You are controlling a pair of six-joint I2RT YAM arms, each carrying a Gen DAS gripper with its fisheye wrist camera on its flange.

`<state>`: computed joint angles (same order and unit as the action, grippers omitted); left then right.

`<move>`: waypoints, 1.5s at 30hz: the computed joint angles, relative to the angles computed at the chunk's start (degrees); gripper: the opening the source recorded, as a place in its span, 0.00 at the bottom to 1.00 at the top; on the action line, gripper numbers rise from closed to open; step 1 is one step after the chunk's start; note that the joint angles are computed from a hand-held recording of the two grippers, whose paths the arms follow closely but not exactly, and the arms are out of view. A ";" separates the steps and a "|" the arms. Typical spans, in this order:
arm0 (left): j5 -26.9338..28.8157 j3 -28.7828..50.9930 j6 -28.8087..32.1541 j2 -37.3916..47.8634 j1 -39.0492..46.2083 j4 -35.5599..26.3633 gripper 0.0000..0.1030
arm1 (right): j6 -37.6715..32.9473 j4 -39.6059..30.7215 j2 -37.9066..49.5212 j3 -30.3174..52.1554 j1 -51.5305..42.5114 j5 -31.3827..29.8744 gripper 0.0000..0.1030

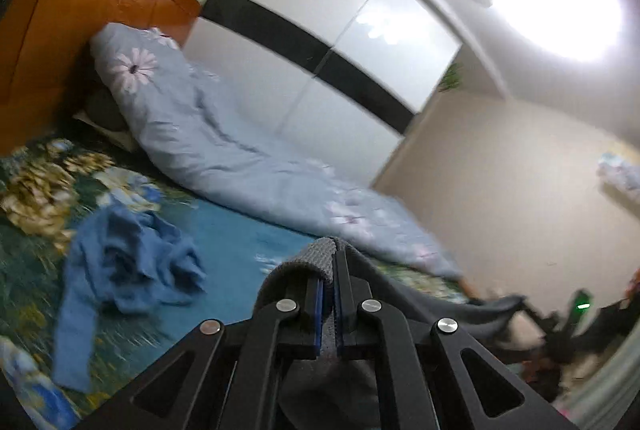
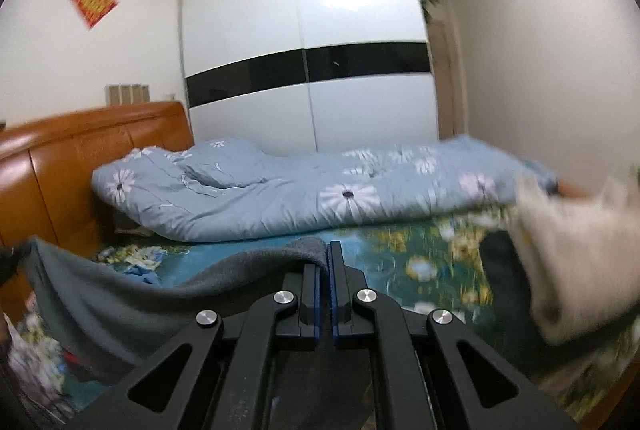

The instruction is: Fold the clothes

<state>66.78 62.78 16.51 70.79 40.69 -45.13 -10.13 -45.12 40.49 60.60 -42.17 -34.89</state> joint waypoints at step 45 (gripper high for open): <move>-68.55 12.80 -11.68 42.17 -33.13 38.04 0.61 | 14.48 18.33 54.64 5.43 24.31 21.81 0.53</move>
